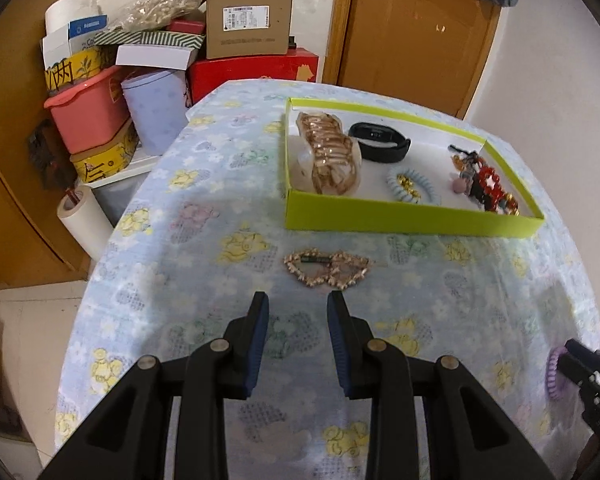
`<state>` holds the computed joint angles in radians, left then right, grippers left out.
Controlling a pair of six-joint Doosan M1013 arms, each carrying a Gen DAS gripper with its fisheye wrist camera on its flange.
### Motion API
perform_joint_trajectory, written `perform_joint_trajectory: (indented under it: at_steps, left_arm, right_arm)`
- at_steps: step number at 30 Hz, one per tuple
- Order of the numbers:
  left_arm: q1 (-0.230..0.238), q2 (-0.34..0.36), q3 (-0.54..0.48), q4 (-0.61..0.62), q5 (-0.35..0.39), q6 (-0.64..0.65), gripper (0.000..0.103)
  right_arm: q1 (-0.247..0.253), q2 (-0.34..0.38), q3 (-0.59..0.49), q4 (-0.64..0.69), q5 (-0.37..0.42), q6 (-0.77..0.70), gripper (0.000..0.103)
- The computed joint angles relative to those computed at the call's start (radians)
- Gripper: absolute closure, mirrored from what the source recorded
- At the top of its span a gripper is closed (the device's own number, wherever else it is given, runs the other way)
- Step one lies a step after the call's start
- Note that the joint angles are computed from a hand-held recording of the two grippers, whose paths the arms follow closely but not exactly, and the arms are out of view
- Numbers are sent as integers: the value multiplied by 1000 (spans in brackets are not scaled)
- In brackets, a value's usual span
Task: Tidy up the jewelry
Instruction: 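Move the left tool to the gold heart brooch while right tool lowers onto purple coil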
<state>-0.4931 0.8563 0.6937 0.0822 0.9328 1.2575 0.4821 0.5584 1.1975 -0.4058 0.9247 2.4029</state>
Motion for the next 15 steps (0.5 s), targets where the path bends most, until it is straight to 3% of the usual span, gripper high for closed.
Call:
perform_joint_trajectory:
  at_steps: [6, 7, 13, 15]
  left_arm:
    - [15, 28, -52, -118, -40, 130, 68]
    - [22, 38, -69, -164, -35, 183, 63]
    - [37, 74, -127, -228, 19, 306, 61]
    - [37, 60, -102, -239, 15, 339, 61]
  right_arm:
    - [-1, 1, -2, 5, 3, -8, 78]
    - [-2, 2, -4, 7, 5, -12, 78]
    - [-1, 2, -2, 2, -1, -4, 78]
    - [-1, 2, -3, 2, 2, -5, 78]
